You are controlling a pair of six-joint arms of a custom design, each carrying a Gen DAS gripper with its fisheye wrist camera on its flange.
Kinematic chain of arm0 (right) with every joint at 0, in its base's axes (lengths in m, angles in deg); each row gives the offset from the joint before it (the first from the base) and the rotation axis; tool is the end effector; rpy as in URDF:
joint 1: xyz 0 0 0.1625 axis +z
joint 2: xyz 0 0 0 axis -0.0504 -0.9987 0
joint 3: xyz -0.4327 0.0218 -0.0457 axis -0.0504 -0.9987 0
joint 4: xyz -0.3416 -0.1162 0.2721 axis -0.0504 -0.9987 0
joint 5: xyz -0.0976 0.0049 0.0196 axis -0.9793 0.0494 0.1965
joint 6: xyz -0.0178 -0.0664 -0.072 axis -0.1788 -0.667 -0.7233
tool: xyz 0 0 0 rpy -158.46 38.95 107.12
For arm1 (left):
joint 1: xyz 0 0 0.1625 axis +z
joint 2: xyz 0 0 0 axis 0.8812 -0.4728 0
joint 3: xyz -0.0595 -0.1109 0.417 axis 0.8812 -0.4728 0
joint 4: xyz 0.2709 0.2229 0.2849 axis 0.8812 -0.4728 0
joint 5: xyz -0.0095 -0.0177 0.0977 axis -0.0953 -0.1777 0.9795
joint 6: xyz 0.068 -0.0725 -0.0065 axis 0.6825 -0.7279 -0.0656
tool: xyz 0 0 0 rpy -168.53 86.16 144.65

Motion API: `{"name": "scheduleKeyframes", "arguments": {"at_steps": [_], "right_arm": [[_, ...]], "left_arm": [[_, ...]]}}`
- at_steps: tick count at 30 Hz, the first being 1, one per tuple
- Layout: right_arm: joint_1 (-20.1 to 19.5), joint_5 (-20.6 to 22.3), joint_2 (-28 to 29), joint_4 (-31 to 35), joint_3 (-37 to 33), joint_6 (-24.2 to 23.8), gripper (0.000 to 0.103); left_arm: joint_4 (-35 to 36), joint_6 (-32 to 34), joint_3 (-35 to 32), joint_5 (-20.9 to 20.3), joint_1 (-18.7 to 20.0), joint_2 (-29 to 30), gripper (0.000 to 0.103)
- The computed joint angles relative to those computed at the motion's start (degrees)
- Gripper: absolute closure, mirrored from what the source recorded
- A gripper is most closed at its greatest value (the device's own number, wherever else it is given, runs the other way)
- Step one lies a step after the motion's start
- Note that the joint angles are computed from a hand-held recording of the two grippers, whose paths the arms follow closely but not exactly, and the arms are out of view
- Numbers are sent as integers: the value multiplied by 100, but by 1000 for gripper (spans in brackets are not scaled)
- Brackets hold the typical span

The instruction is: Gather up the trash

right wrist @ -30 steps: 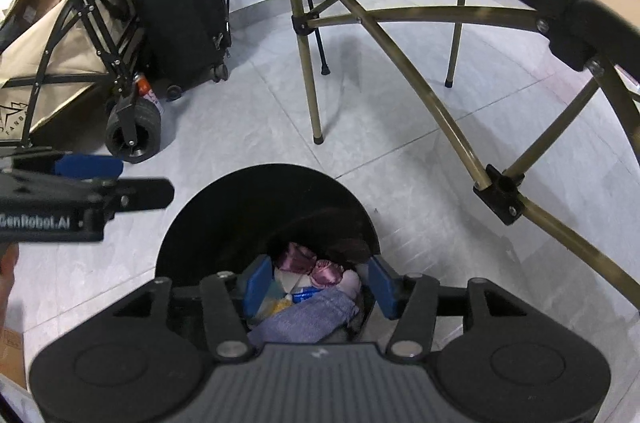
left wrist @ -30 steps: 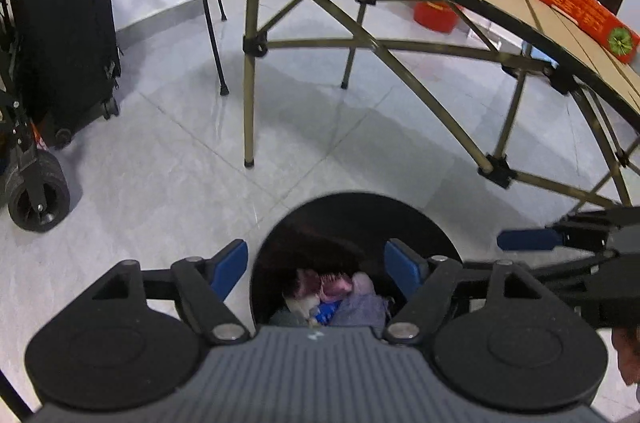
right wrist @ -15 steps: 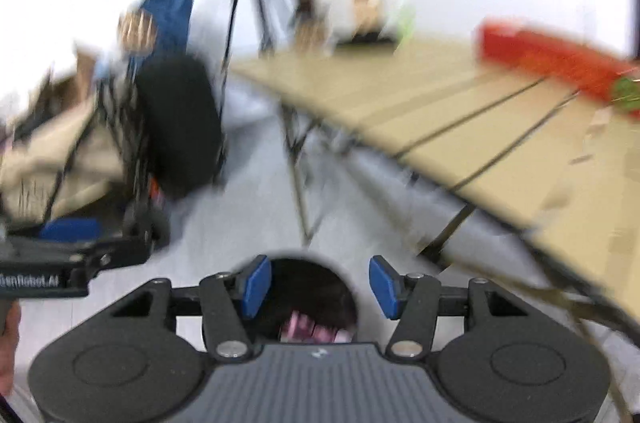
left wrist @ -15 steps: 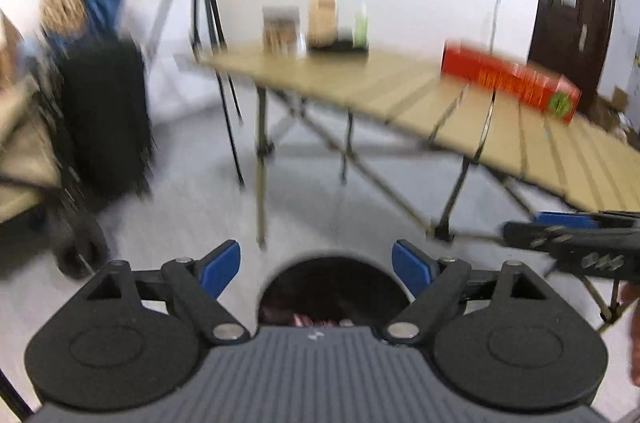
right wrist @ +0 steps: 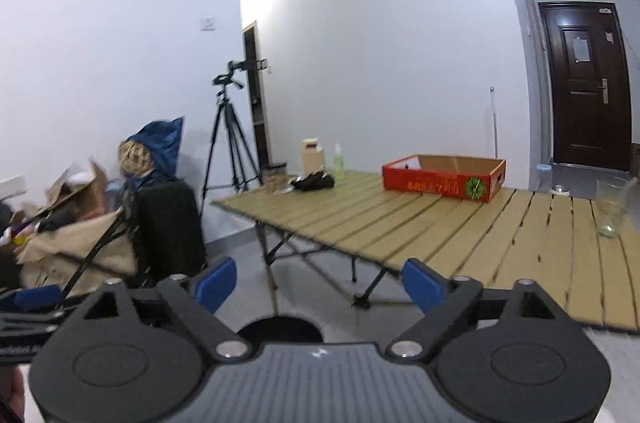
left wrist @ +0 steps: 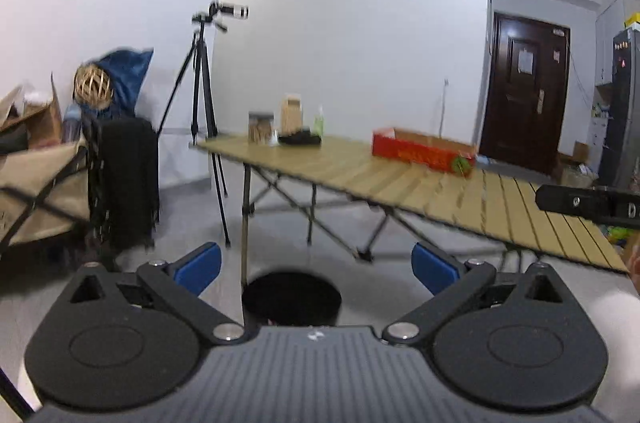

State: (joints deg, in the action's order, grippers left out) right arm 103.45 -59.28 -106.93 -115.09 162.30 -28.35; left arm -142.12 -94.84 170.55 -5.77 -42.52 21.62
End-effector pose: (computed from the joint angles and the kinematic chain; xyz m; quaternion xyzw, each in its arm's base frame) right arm 0.1861 -0.4276 0.5323 0.2418 -0.7726 0.5340 0.2438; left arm -0.5260 -0.4209 0.1675 0.2541 0.7873 -0.5100 0.2357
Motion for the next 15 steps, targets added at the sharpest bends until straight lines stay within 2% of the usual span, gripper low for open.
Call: {"name": "scheduleKeyframes", "arguments": {"at_steps": [2,8,10,15], "right_arm": [[174,-233,-314,-53,412,50,8],[391,-422,-1030,-242,1353,-195,7],[497,-552,-1093,-296,1486,-162,7],[587,-574,-1289,-233,1653,-12,7]], "left_arm": [[697,-722,325,-2,-226,-321,0],[1303,-1233,989,532,-867,-748,0],[1539,-1488,1101,638,-978,-850,0],[1936,-1953,1264,721,-1129,-1054,0]]}}
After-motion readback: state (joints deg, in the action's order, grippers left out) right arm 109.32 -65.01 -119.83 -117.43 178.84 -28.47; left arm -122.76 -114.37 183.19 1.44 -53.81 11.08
